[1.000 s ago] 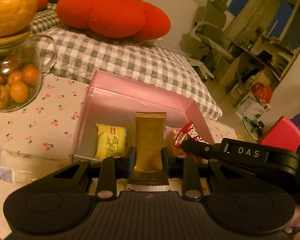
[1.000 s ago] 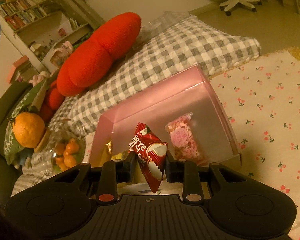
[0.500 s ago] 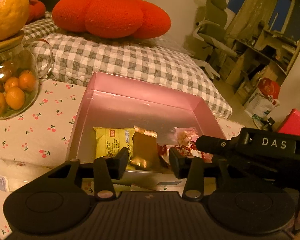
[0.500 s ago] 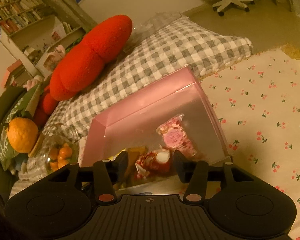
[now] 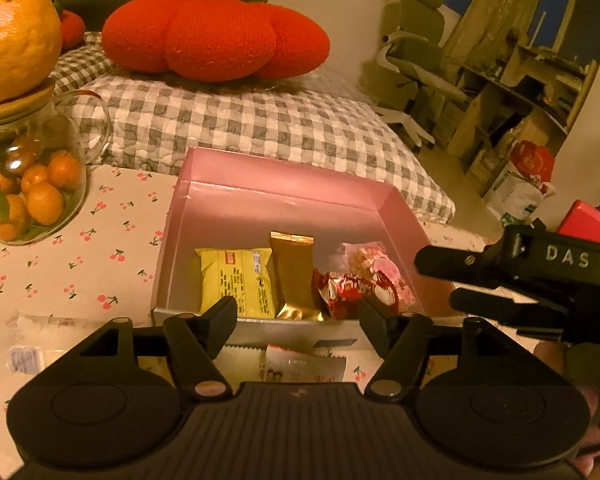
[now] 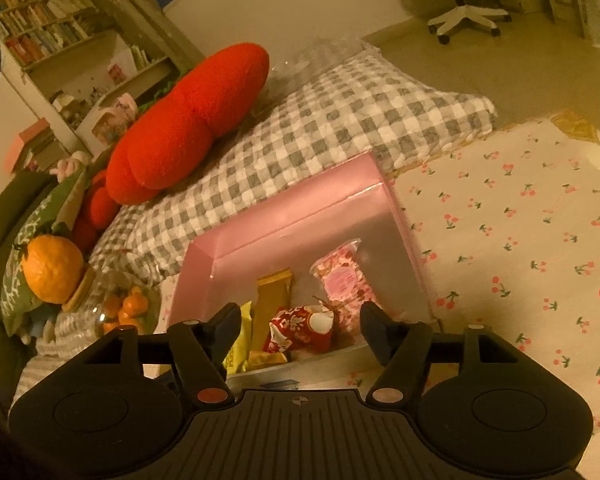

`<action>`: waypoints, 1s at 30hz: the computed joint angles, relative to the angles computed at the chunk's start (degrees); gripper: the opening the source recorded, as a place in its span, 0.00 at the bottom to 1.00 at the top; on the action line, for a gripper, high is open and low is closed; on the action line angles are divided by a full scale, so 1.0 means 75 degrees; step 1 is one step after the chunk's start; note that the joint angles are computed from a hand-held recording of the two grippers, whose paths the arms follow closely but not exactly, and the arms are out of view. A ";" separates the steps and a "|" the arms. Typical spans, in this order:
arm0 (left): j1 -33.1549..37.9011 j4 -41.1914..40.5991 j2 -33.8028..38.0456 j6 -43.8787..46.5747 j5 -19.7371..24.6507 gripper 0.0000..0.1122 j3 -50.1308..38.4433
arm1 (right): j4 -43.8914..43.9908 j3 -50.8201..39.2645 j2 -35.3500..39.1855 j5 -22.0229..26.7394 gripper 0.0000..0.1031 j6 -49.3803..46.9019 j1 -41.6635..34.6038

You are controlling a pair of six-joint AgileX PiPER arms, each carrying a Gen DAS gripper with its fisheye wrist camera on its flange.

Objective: Organize snacks
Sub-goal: 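Withdraw both tools from the box toward the remaining snacks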

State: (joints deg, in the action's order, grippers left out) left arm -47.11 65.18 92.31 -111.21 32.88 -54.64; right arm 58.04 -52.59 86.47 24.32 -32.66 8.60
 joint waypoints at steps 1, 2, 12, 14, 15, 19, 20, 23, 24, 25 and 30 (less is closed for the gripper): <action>-0.0035 -0.0062 -0.0062 0.0064 0.0035 0.61 0.0037 | -0.0062 0.0019 -0.0059 0.0054 0.65 0.0049 -0.0043; -0.0069 -0.0144 -0.0083 0.0154 0.0082 0.62 0.0020 | -0.0177 0.0029 -0.0114 0.0082 0.65 0.0163 -0.0048; -0.0557 -0.0775 -0.0474 0.0826 0.0548 0.83 0.0035 | -0.1252 0.0288 -0.0814 0.0273 0.80 0.0713 0.0042; -0.0670 -0.0815 -0.0518 0.0864 0.0660 0.84 0.0067 | -0.1527 0.0352 -0.0966 0.0297 0.82 0.0848 0.0082; -0.0712 -0.0851 -0.0543 0.0900 0.0703 0.85 0.0081 | -0.1610 0.0394 -0.1039 0.0323 0.83 0.0874 0.0085; -0.0850 -0.1026 -0.0670 0.1124 0.0811 0.86 0.0172 | -0.1769 0.0559 -0.1323 0.0503 0.84 0.0784 0.0033; -0.0889 -0.1036 -0.0704 0.1148 0.0848 0.87 0.0209 | -0.1836 0.0603 -0.1399 0.0548 0.84 0.0783 0.0020; -0.1042 -0.1018 -0.0816 0.1120 0.0996 0.88 0.0338 | -0.1974 0.0715 -0.1594 0.0679 0.84 0.0729 -0.0037; -0.1080 -0.1013 -0.0863 0.1116 0.1031 0.89 0.0395 | -0.2017 0.0761 -0.1667 0.0715 0.84 0.0718 -0.0049; -0.1114 -0.1015 -0.0908 0.1120 0.1066 0.89 0.0443 | -0.2045 0.0804 -0.1736 0.0765 0.84 0.0673 -0.0077; -0.1340 -0.0997 -0.1125 0.1058 0.1337 0.90 0.0693 | -0.2118 0.0986 -0.2021 0.0974 0.86 0.0393 -0.0239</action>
State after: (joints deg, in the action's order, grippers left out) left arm -57.16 57.70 83.87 -103.28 42.91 -49.45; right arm 42.15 -45.19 71.31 31.62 -29.71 6.81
